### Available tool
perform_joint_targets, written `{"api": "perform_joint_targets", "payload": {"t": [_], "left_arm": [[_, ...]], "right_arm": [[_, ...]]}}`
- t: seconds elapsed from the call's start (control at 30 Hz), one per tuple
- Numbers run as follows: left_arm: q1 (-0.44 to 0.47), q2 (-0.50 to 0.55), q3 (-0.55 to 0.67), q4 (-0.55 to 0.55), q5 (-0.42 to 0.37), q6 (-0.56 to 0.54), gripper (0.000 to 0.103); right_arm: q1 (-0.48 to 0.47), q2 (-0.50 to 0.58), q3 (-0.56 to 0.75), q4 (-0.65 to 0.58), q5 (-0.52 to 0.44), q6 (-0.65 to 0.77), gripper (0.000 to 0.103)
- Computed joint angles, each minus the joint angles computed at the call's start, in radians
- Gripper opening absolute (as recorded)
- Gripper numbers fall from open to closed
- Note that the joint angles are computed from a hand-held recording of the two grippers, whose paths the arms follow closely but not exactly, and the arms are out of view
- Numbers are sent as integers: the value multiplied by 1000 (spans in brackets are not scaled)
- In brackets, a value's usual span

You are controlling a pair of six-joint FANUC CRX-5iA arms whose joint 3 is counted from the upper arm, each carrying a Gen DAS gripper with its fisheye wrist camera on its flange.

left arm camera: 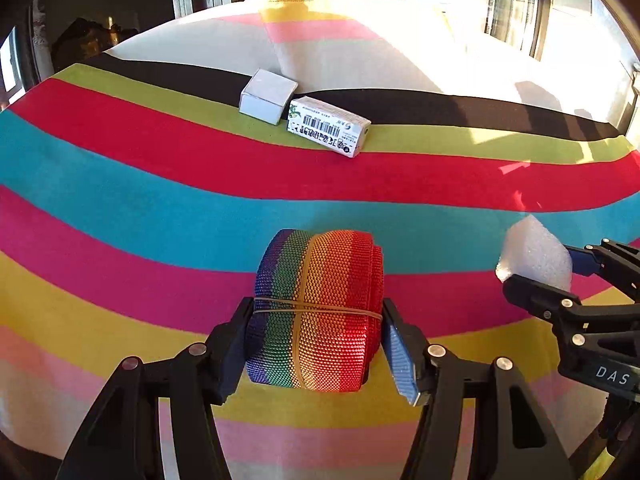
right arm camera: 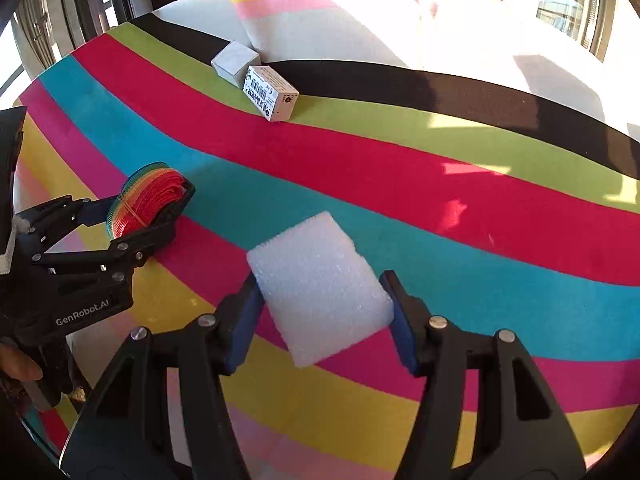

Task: Organize objects
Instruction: 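Carry the rainbow strap roll and foam block over the storage box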

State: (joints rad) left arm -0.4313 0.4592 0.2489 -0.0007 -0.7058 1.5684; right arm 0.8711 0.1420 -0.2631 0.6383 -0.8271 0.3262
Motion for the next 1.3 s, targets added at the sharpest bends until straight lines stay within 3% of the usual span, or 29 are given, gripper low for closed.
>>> {"api": "perform_joint_targets", "payload": {"t": [0.2,0.3,0.5,1.3], "left_arm": [[-17,-56,-81,-34,53,41,61],[-26,-82,-116,-40,57,66,61],[-34,-129,-173,-80,63,98,61],[-55,-396,-475,-109,101,168,61]], "right_arm": [[34,-42,-110,93,-4,-161,62],[23,-6,-94,133,-12,-208,62],[48,-10,-99,125,-42,-240,62],[299,-102,-176,146,-189,-390,62]]}}
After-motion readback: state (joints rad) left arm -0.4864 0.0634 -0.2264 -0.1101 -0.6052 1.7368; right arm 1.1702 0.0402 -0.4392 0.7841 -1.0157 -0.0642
